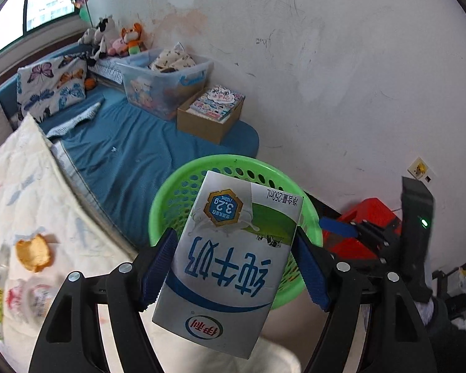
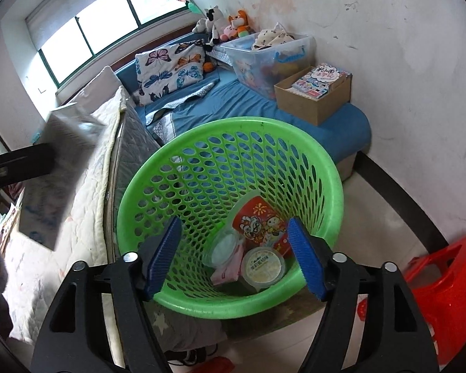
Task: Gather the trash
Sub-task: 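Drop the white milk carton into the green basket with the left tool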
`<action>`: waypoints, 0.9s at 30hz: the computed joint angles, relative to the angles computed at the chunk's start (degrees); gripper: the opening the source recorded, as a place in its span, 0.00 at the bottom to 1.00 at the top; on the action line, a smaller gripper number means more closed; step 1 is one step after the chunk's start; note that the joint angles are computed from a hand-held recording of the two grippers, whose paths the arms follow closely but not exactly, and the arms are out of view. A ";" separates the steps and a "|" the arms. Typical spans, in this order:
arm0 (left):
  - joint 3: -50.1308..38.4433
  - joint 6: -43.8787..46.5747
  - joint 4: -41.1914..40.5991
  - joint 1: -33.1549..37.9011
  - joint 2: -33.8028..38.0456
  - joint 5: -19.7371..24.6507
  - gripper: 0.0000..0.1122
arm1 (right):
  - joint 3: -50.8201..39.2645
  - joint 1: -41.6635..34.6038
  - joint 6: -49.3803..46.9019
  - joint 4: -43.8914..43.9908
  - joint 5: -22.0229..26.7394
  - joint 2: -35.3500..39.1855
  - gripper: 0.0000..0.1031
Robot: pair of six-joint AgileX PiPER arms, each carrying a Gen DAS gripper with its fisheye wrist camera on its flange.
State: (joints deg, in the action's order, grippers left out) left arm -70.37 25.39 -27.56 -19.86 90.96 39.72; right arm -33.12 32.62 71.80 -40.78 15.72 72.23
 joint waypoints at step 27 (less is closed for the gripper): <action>7.70 3.74 -4.95 3.08 -3.29 -4.36 0.69 | -0.32 7.25 7.36 -5.69 5.52 -4.14 0.71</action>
